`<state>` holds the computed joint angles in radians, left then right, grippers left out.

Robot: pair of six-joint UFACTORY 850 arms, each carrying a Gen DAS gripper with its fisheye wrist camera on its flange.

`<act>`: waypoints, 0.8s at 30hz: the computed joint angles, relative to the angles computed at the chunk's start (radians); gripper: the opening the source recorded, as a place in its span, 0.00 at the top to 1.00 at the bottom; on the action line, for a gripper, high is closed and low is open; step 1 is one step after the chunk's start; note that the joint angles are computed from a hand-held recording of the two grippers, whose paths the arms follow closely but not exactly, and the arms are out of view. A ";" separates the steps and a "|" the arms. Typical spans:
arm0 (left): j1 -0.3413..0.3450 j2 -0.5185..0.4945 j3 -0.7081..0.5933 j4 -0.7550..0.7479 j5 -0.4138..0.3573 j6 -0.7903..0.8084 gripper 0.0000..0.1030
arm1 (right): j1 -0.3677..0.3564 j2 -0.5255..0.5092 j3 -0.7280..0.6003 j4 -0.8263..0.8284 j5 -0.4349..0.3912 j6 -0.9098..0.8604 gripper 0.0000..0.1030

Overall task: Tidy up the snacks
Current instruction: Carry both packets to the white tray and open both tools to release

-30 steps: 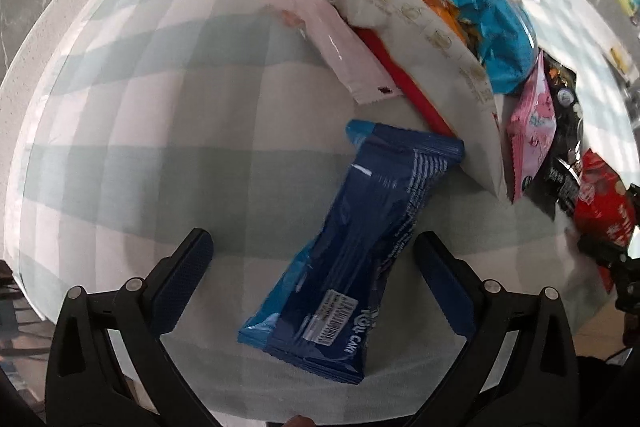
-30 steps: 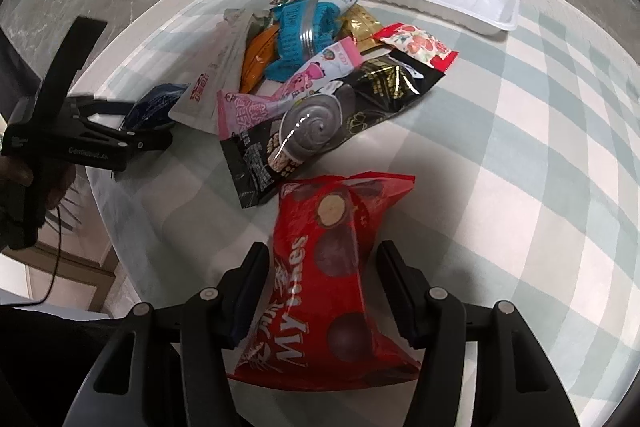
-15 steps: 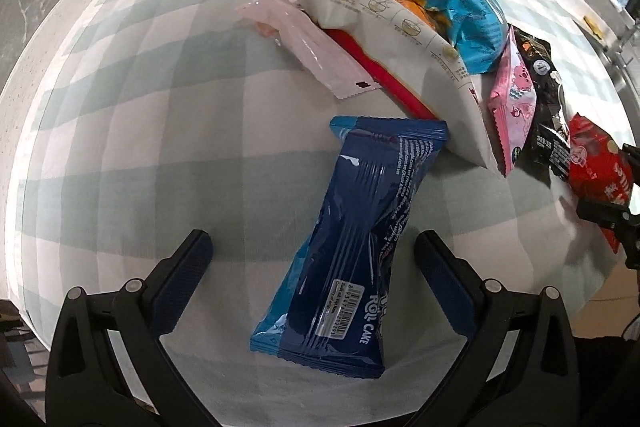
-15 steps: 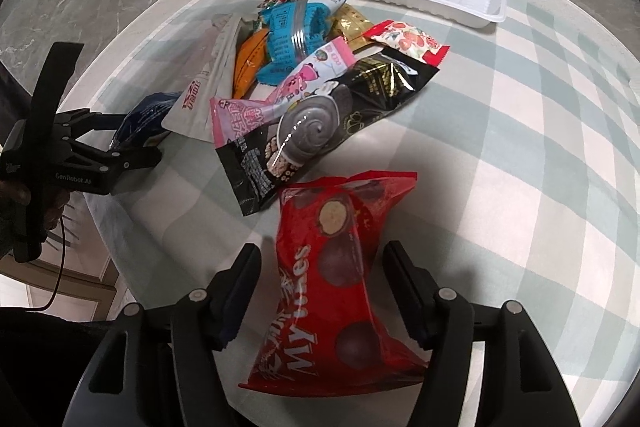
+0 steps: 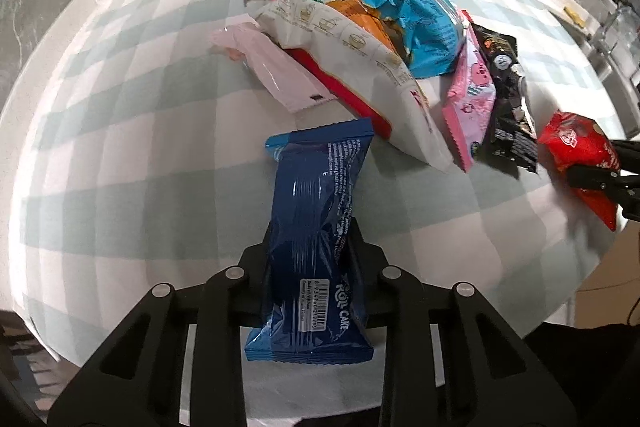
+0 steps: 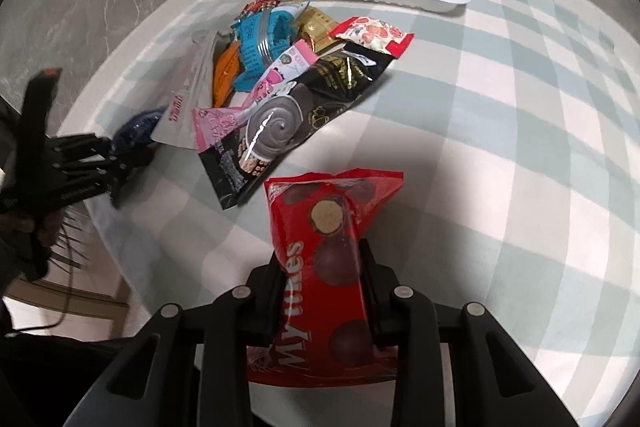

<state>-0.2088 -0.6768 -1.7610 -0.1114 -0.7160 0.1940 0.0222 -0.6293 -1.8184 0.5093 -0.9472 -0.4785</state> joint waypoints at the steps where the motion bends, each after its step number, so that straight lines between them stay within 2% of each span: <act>1: 0.001 0.003 0.003 -0.013 -0.005 -0.005 0.74 | -0.010 0.001 0.002 0.027 -0.008 -0.007 0.67; 6: 0.019 0.040 0.030 -0.133 -0.010 0.017 0.74 | -0.056 0.010 0.010 0.152 -0.054 -0.039 0.67; 14: 0.008 0.090 0.014 -0.168 0.004 -0.029 0.74 | -0.129 -0.027 -0.064 0.306 -0.149 -0.066 0.67; 20: -0.003 0.026 -0.150 -0.212 -0.045 -0.038 0.74 | -0.167 -0.112 -0.216 0.378 -0.251 -0.040 0.67; 24: -0.001 -0.075 -0.346 -0.240 -0.114 -0.033 0.74 | -0.170 -0.229 -0.431 0.382 -0.313 0.032 0.67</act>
